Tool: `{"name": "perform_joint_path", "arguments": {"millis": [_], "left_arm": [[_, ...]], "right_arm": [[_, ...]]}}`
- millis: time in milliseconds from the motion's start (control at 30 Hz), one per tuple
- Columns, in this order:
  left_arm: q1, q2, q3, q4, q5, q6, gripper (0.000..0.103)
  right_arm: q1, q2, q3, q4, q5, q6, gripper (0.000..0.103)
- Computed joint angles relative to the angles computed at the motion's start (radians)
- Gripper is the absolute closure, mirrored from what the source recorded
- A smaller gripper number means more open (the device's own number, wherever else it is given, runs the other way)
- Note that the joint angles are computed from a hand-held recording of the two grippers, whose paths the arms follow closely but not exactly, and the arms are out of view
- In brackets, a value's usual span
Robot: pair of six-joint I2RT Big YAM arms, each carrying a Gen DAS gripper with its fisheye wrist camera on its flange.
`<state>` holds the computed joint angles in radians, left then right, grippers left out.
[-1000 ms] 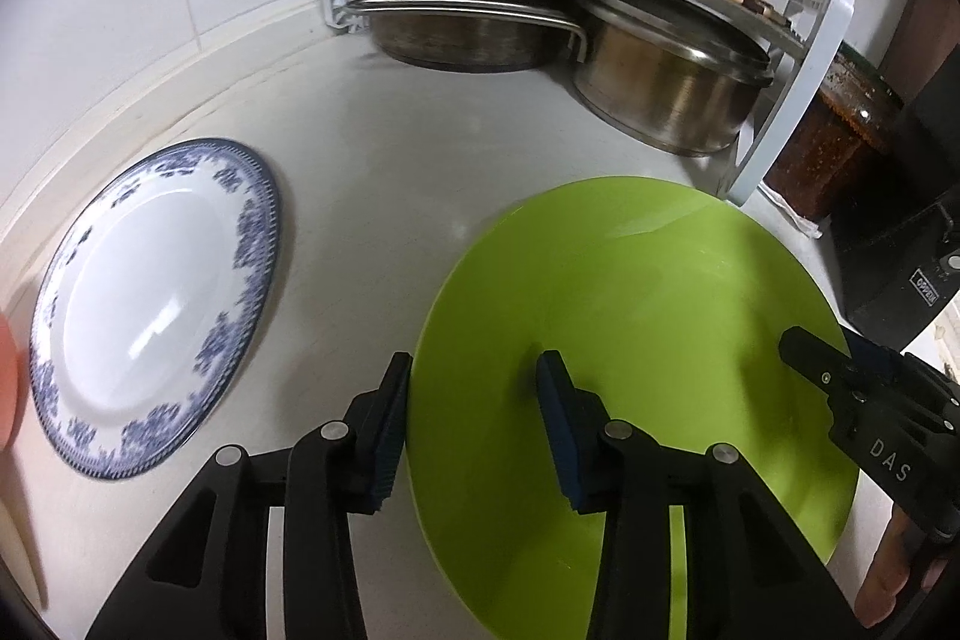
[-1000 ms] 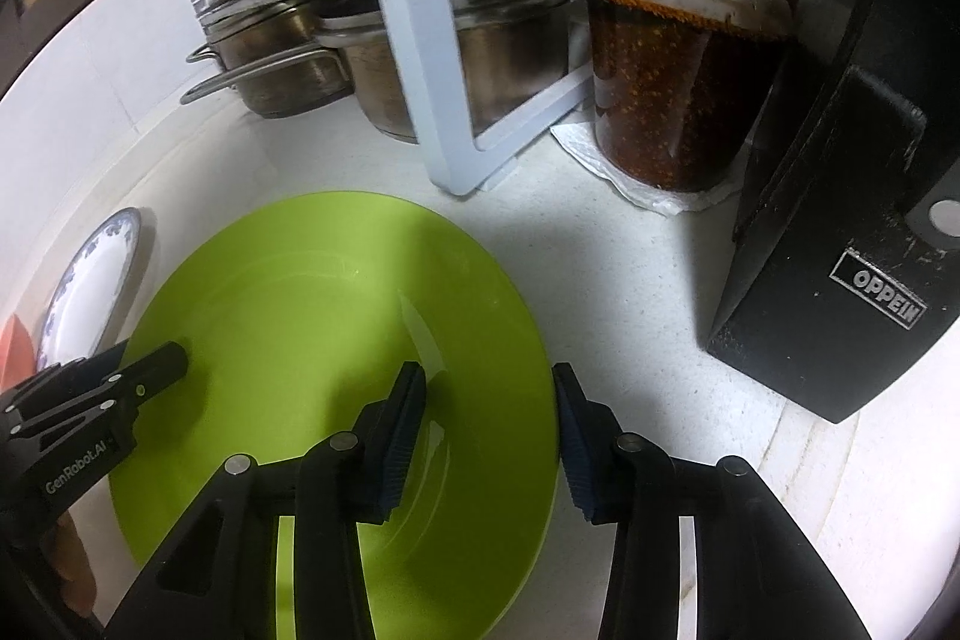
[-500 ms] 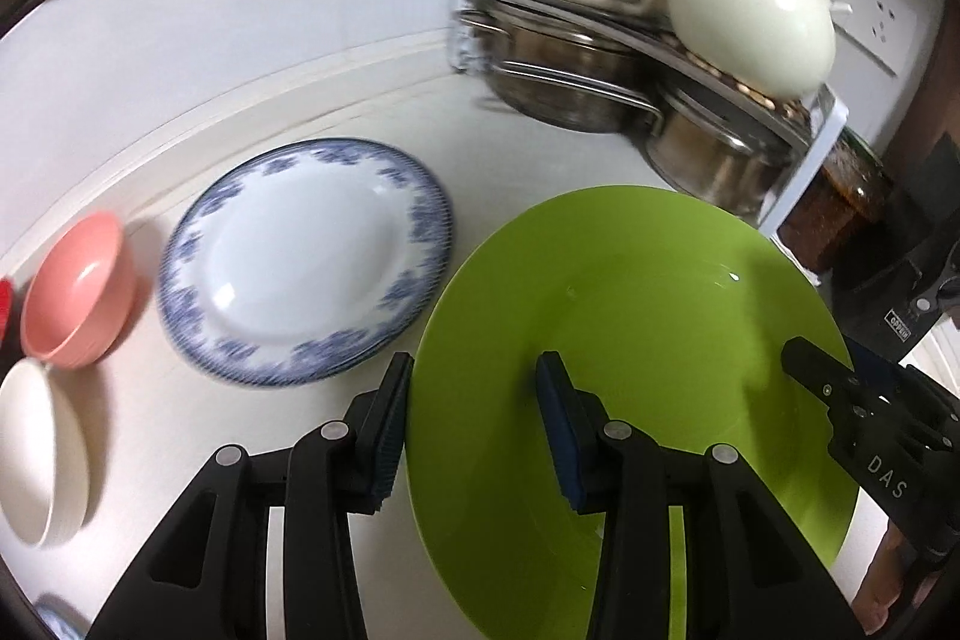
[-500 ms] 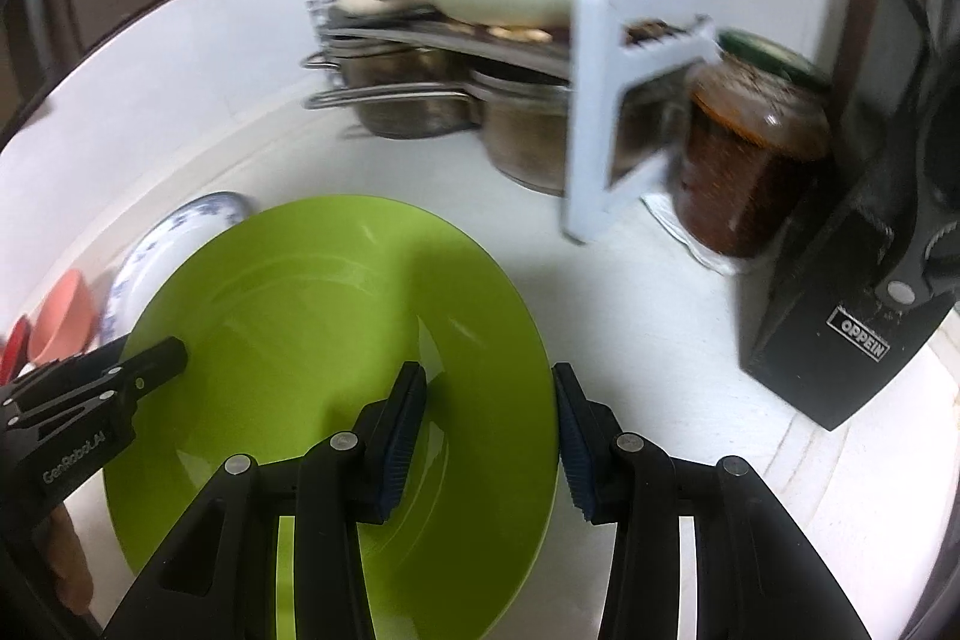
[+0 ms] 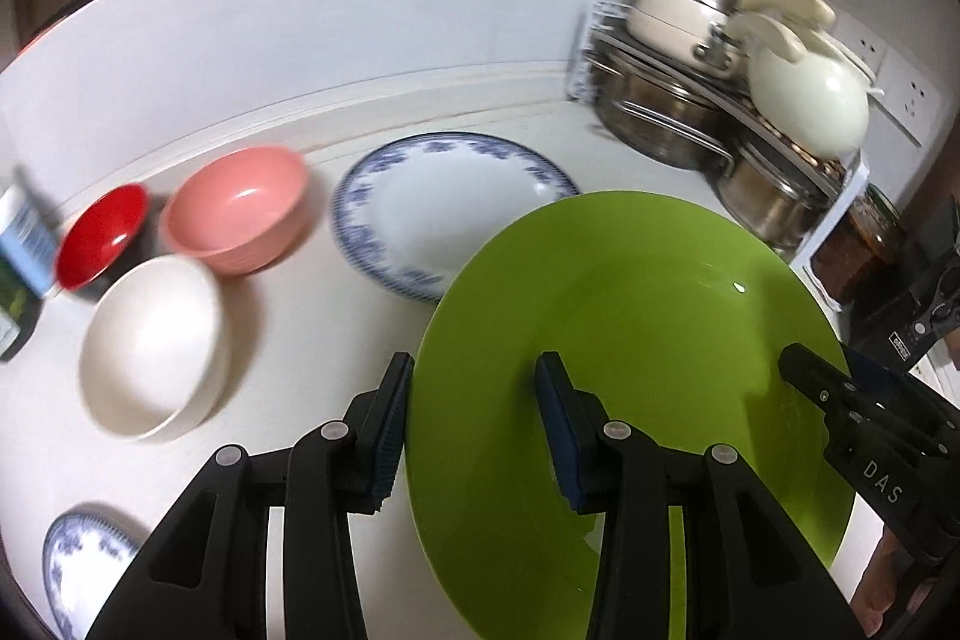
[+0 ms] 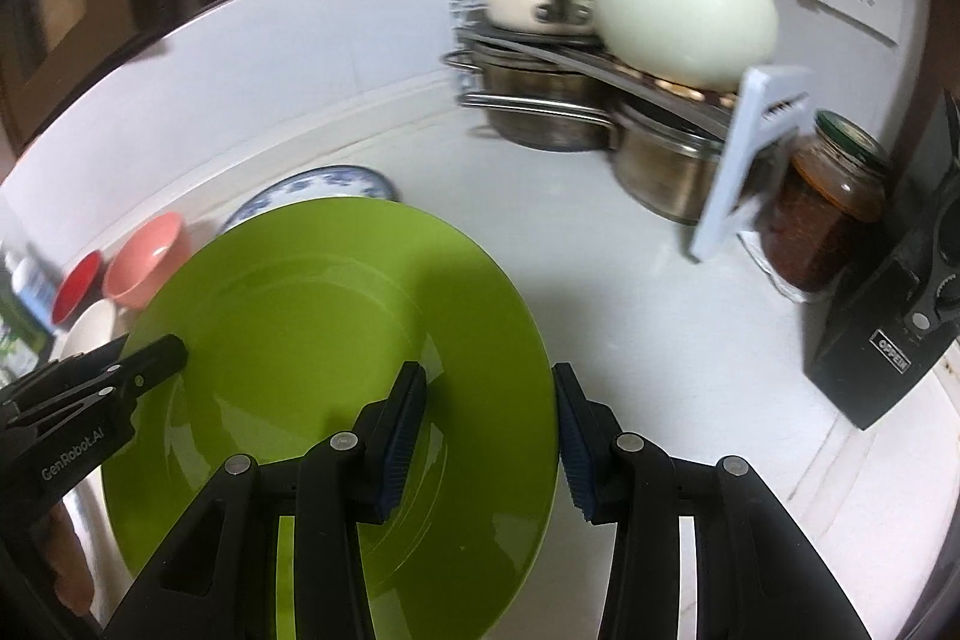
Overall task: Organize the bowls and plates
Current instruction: 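Carry the green plate with both grippers over the large blue-patterned plate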
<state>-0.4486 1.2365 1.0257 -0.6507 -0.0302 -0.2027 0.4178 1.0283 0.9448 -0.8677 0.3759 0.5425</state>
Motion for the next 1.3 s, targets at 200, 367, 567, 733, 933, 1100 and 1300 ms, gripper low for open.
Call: {"name": "perform_joint_path", "arguments": {"millis": [200, 367, 567, 733, 933, 1100, 1300], "left_arm": [[0.093, -0.111, -0.082, -0.022, 0.013, 0.006, 0.062], [0.186, -0.21, -0.144, -0.06, 0.03, 0.023, 0.062], [0.316, -0.315, -0.192, -0.113, 0.056, 0.053, 0.062], [0.449, -0.382, -0.22, -0.153, 0.095, 0.106, 0.062], [0.612, -0.434, -0.245, -0.192, 0.151, 0.172, 0.062], [0.733, -0.456, -0.254, -0.22, 0.19, 0.229, 0.062], [0.862, -0.467, -0.268, -0.25, 0.233, 0.303, 0.062]], "right_arm": [[0.117, 0.033, 0.034, -0.014, 0.023, 0.038, 0.06], [0.213, 0.073, 0.072, -0.019, 0.042, 0.054, 0.06], [0.318, 0.136, 0.125, -0.007, 0.053, 0.065, 0.06], [0.392, 0.193, 0.175, 0.006, 0.054, 0.069, 0.06], [0.464, 0.256, 0.227, 0.022, 0.051, 0.063, 0.06], [0.517, 0.313, 0.273, 0.035, 0.042, 0.048, 0.06], [0.561, 0.37, 0.32, 0.04, 0.023, 0.046, 0.06]]}}
